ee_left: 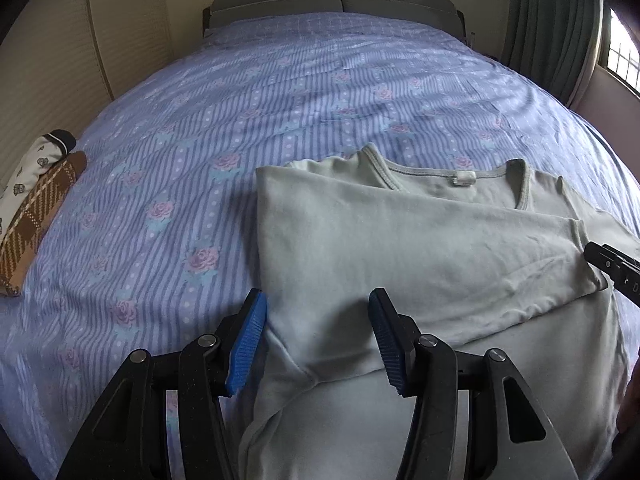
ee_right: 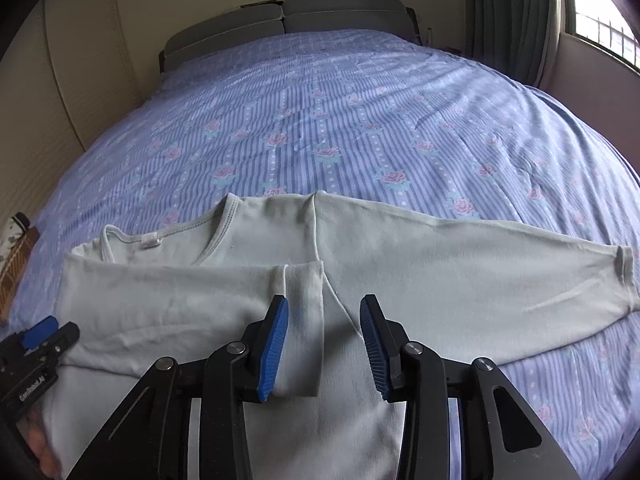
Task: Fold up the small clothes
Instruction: 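Grasp the other sleeve cuff with the right tool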
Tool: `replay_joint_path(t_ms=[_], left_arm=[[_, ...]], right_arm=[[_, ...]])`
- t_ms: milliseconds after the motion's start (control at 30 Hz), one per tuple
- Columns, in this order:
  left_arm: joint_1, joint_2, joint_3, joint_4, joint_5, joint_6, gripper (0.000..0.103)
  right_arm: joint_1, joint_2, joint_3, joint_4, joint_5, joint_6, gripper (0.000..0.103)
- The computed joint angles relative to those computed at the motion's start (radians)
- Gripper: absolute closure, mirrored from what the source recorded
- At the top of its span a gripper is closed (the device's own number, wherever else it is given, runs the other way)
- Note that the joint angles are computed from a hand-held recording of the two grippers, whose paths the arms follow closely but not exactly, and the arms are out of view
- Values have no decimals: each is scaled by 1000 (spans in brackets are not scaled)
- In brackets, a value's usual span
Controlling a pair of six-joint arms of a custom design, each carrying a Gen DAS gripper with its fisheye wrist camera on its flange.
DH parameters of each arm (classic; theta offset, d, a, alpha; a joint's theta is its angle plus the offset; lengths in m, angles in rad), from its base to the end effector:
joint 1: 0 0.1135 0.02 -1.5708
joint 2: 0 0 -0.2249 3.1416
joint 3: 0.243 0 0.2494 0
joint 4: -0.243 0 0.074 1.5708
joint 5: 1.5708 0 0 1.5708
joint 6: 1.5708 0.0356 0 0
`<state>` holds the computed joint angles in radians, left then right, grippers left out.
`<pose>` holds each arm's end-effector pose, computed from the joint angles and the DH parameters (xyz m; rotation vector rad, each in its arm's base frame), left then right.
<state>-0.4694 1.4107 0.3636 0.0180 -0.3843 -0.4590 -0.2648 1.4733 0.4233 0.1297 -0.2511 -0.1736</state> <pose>0.1954 -0.0842 0.0642 -0.1215 2.4900 0.1236 0.2304 -0.0533 0.0709 0.0075 2.4548 0.1223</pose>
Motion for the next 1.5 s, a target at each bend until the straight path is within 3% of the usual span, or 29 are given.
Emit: replay_joint_path(t_ms=[200,300,433,533,733,900,933,1067,1133,1500], left_arm=[[3,-36,-24,-19,-4,-12,47],[-33,-121,-15,-106,-22,-41,47],[-127,-184,51,-234,-60,-114,47],[-232,-125,157,-293,-103,-172,47],[-429,158,470,-328,-131,-256,47],[-549,450,796,-364,-114,-266,47],[-567,508,865,-376,-109,-264,47],[-623,687,1086,-440,-95,-258,47],[-634,749,1162,-464,-93,-249,47],[-630,910,1370,-531,-107,-236,47]], right_arm=[[39,-26,-48,43,99,-17,64],[-11,-123,-48,-55,19,-16,64],[-193,-294,-55,-224,-137,-65,42],[-382,-310,0,-338,-246,-152,41],[-776,-36,273,-457,-397,-326,41],[-929,272,548,-493,-434,-346,42],[-944,329,599,-497,-438,-343,44],[-966,522,770,-533,-444,-336,68],[-967,610,855,-576,-466,-323,73],[-934,861,1092,-645,-500,-225,74]])
